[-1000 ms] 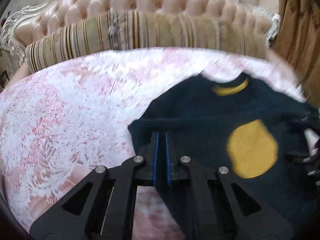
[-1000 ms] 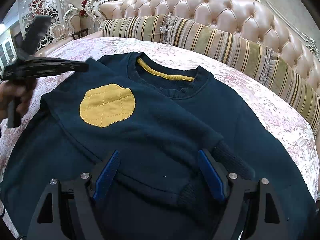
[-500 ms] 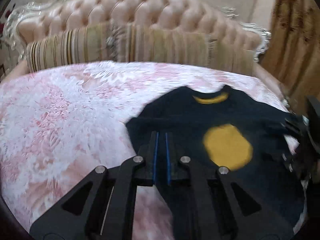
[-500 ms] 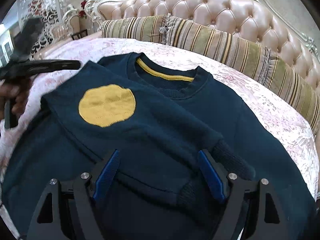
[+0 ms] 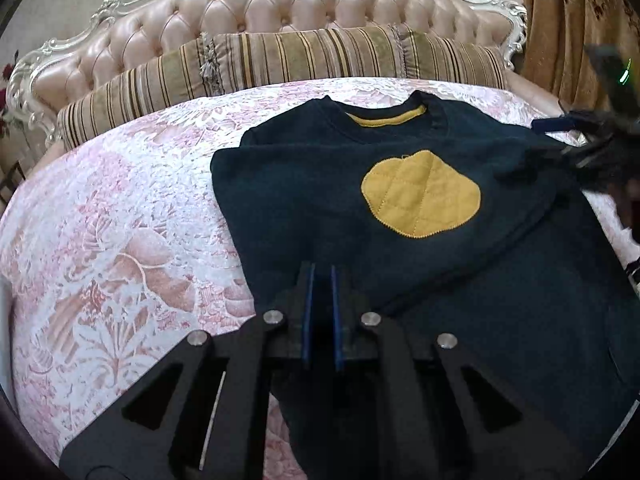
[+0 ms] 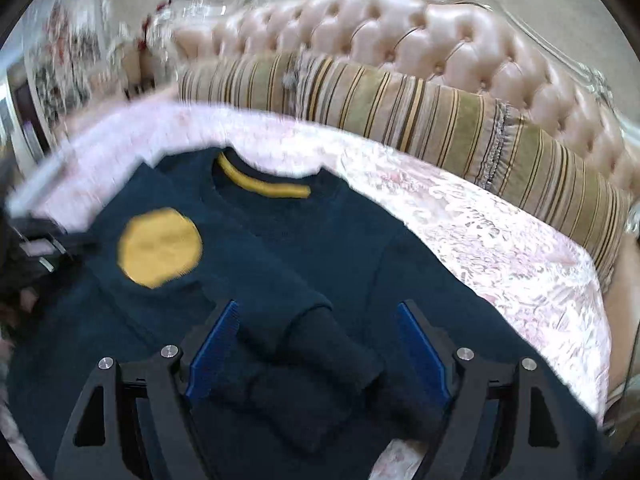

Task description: Fold clothes

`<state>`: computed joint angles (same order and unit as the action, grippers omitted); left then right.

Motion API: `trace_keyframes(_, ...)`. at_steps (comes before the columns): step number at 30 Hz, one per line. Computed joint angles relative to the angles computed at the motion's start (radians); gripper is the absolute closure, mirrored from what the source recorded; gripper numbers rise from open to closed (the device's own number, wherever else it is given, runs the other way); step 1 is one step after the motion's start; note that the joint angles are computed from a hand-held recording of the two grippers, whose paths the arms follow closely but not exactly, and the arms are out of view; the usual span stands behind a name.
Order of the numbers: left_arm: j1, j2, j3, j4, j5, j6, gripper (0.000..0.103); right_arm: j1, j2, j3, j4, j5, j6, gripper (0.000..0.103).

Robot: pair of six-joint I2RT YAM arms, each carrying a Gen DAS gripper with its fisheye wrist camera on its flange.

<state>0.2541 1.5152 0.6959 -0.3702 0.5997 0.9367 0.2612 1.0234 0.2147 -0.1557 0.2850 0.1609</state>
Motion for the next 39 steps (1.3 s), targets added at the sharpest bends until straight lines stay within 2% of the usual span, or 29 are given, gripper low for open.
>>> trace_keyframes(1, -0.001, -0.01, -0.01, 0.006, -0.005, 0.002, 0.093, -0.01, 0.045, -0.001, 0.036, 0.018, -0.006, 0.022)
trace_keyframes(3, -0.02, -0.031, -0.041, 0.047, -0.037, 0.002, 0.093, -0.075, 0.139, -0.012, 0.126, -0.038, -0.008, 0.022)
trace_keyframes(5, -0.018, -0.038, -0.033, 0.023, -0.043, -0.001, 0.093, -0.096, 0.158, -0.032, 0.185, -0.056, -0.015, 0.019)
trace_keyframes(7, -0.002, -0.073, -0.025, -0.018, -0.009, -0.009, 0.093, -0.091, 0.107, -0.028, 0.142, -0.058, -0.029, 0.019)
trace_keyframes(9, 0.02, -0.126, -0.017, -0.076, 0.055, -0.019, 0.093, -0.116, -0.032, -0.027, 0.041, -0.102, -0.062, 0.019)
trace_keyframes(12, -0.018, -0.21, -0.011, -0.222, 0.177, -0.031, 0.092, -0.137, -0.237, 0.012, -0.161, -0.051, -0.091, 0.019)
trace_keyframes(13, -0.073, -0.232, -0.028, -0.228, 0.178, -0.063, 0.092, -0.133, -0.275, 0.017, -0.196, -0.016, -0.11, 0.018)
trace_keyframes(14, -0.136, -0.251, -0.047, -0.222, 0.178, -0.105, 0.092, -0.127, -0.307, 0.017, -0.221, 0.022, -0.131, 0.018)
trace_keyframes(16, -0.293, -0.262, -0.092, -0.128, 0.142, -0.248, 0.092, -0.148, -0.289, -0.002, -0.187, -0.002, -0.175, 0.018)
trace_keyframes(18, -0.482, -0.256, -0.136, 0.012, 0.038, -0.436, 0.092, -0.177, -0.233, -0.024, -0.112, -0.048, -0.213, 0.018)
trace_keyframes(19, -0.548, -0.244, -0.145, 0.057, 0.008, -0.497, 0.092, -0.177, -0.208, -0.034, -0.079, -0.058, -0.222, 0.018)
trace_keyframes(20, -0.615, -0.221, -0.147, 0.099, -0.024, -0.554, 0.092, -0.172, -0.183, -0.045, -0.044, -0.064, -0.229, 0.018)
trace_keyframes(23, -0.694, -0.157, -0.151, 0.187, -0.111, -0.649, 0.092, -0.166, -0.073, -0.073, 0.087, -0.07, -0.245, 0.018)
trace_keyframes(26, -0.699, -0.134, -0.158, 0.188, -0.122, -0.65, 0.093, -0.197, 0.068, -0.088, 0.221, -0.029, -0.245, 0.018)
trace_keyframes(30, -0.7, -0.157, -0.173, 0.184, -0.131, -0.647, 0.093, -0.182, 0.152, -0.109, 0.329, 0.007, -0.233, 0.018)
trace_keyframes(34, -0.687, -0.146, -0.172, 0.19, -0.105, -0.648, 0.093, -0.169, 0.215, -0.119, 0.411, 0.05, -0.227, 0.009)
trace_keyframes(36, -0.688, -0.148, -0.173, 0.189, -0.107, -0.648, 0.093, -0.175, 0.194, -0.108, 0.369, 0.049, -0.23, 0.009)
trace_keyframes(39, -0.698, -0.15, -0.172, 0.193, -0.119, -0.652, 0.093, -0.144, -0.035, -0.082, 0.129, 0.137, -0.21, 0.009)
